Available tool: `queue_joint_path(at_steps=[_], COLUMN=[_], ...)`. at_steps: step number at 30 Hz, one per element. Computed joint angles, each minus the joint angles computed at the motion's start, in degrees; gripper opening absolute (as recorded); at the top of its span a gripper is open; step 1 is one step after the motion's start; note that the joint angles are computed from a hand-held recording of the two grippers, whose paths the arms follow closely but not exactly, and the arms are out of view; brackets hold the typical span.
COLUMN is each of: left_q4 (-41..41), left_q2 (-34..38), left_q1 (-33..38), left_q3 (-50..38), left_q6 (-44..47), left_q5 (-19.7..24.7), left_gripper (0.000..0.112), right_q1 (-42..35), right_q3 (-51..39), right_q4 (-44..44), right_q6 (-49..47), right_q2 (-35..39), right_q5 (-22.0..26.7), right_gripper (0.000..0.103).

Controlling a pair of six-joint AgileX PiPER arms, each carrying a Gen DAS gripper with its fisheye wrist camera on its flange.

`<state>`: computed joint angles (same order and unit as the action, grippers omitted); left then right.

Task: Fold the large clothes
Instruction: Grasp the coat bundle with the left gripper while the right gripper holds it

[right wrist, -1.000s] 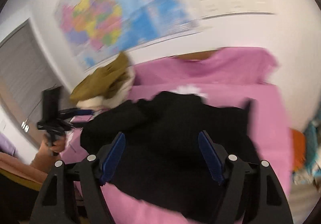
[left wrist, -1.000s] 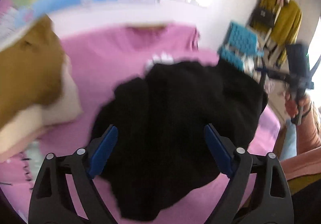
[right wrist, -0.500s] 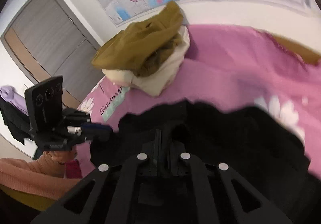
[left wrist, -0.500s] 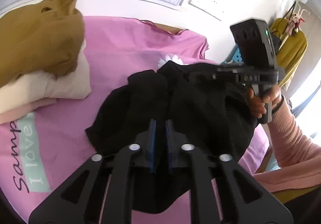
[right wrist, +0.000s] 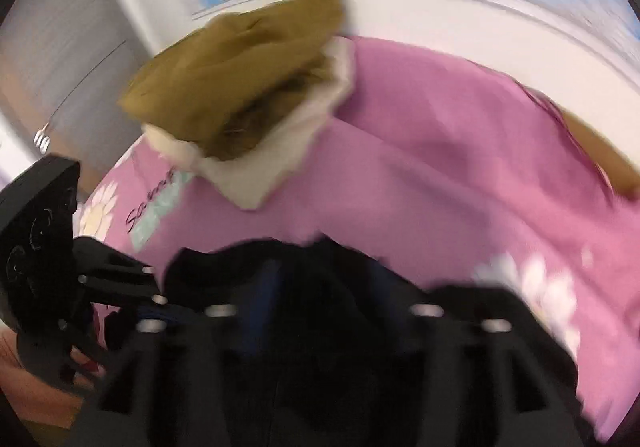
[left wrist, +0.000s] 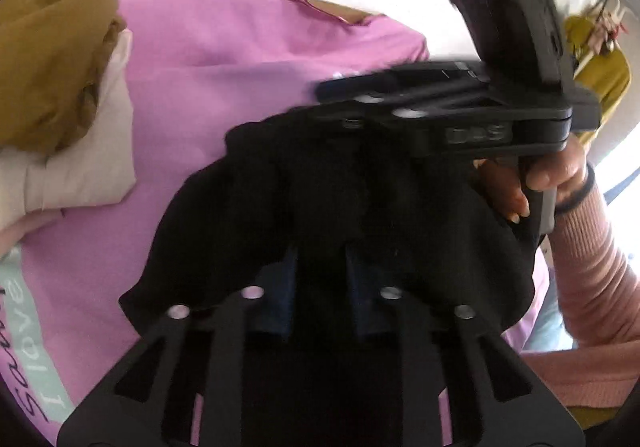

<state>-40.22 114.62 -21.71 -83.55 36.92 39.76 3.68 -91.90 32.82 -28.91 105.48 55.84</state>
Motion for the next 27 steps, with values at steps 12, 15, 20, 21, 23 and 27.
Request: queue_joint_path(at_steps=[12,15,20,21,23,27], left_q4=[0.3,6.2,17.0,18.1,14.6,12.1], left_q2=[-6.8,-1.6,5.4,5.7,4.1,0.8], left_q1=[0.3,-2.6,-7.0,-7.0,-4.9,-1.5], left_q3=[2.1,-4.3,-10.7,-10.9,-9.3,-6.1], left_q6=[-1.8,-7.8,-17.5,-18.8,-17.9,-16.1], left_q5=[-0.9,0.9,0.3,0.2,-0.7,-0.9], left_gripper=[0.090,0.092,0.030,0.023,0.014,0.014], right_q1=[-39.0,-43.6,-44.2,-45.0,-50.8,-55.2], right_q3=[33.6,38.2,41.5,42.0,41.4,41.3], right_q4=[4.2,4.3,8.9,11.0,16.5,20.0], right_q6=[-14.5,-17.4,-21.8,-23.6,-28.1,-30.0], right_q2=[-28.3,-27.3,-25.5,-26.2,-26.8,-23.9], right_q5=[-4.0,-2.3,-2.7,-2.8,0.5,2.7], right_gripper=[0.083,0.083,0.021,0.011,0.008,0.008])
